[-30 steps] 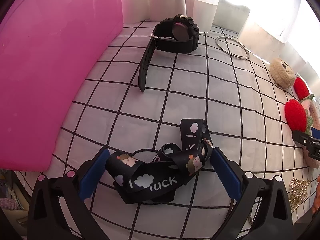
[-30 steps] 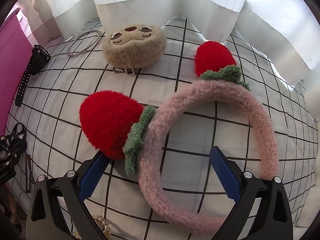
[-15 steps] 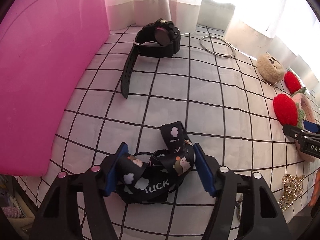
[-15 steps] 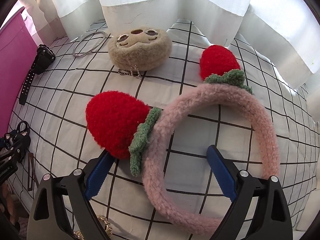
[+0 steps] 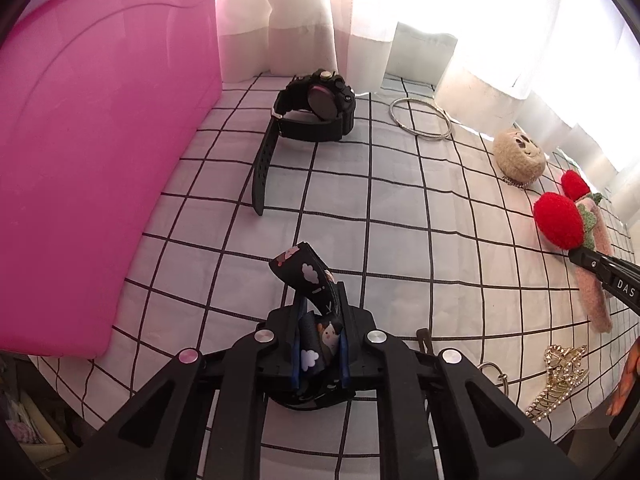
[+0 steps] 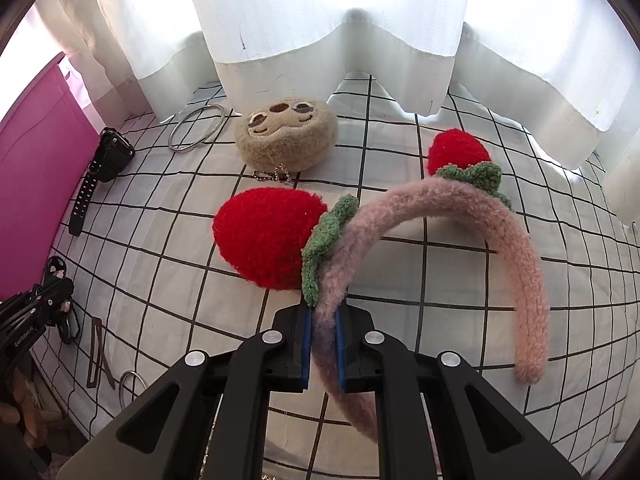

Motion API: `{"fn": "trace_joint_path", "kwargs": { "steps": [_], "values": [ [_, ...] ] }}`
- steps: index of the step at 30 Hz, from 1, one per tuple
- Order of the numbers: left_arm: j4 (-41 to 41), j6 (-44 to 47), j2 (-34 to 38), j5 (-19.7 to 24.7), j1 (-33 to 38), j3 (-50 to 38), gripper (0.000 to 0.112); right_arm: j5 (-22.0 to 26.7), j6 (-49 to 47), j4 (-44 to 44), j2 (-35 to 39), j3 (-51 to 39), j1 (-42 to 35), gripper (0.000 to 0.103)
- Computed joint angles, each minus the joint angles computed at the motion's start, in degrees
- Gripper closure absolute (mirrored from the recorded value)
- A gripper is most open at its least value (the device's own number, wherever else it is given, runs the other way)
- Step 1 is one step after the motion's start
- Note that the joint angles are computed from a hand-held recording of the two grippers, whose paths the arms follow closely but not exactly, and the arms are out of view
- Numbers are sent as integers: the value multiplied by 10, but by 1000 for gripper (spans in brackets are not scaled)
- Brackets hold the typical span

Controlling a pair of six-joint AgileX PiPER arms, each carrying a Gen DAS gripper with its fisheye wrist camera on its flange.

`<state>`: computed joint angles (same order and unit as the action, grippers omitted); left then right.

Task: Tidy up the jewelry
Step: 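Close the left tool on the lanyard while the right tool grips the headband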

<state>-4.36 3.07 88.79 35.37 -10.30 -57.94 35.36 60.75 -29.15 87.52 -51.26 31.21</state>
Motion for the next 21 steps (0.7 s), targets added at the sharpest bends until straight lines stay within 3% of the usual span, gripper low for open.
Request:
{"fn": "trace_joint_path", "kwargs": {
  "steps": [7, 21],
  "values": [
    [-44, 42, -50, 33, 3, -16, 99, 49, 39, -28, -54, -16, 55, 94],
    [-150, 137, -126, 155, 56, -175, 99, 211, 18, -84, -20, -264, 189, 94]
  ]
}}
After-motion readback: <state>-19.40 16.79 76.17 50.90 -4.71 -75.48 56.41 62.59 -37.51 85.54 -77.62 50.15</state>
